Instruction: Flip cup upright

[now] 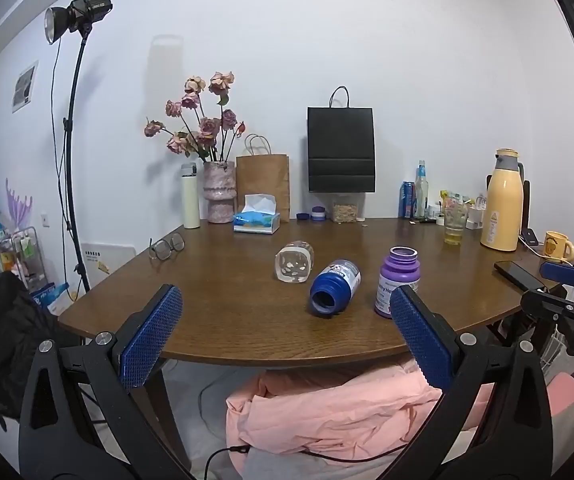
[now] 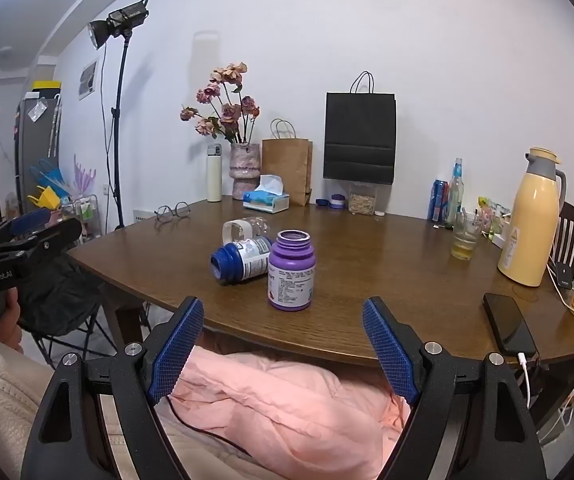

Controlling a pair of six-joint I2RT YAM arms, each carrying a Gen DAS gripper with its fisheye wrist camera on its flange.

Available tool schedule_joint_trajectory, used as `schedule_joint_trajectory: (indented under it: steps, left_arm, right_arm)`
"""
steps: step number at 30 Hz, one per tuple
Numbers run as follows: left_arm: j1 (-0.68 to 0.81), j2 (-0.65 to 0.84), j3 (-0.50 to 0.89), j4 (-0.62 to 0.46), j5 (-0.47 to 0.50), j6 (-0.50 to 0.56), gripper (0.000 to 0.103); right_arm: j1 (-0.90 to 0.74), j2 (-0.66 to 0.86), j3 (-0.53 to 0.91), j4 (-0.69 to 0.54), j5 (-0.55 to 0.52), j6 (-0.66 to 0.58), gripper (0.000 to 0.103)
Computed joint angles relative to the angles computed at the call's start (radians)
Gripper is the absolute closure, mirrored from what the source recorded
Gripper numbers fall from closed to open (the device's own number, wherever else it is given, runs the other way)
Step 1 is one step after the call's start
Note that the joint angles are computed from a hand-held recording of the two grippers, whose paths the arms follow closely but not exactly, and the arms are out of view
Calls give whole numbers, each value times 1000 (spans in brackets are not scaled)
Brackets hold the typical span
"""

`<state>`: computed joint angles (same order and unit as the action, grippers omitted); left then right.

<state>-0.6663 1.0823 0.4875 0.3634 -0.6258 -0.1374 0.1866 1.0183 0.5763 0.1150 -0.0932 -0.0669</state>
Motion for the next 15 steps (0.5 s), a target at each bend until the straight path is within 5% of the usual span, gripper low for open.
schedule_joint_trajectory:
  steps: [15]
  left_arm:
    - [13,-11,19,-31,16,1,0]
  right_arm:
    - [1,0,1,-4,1,-5,17]
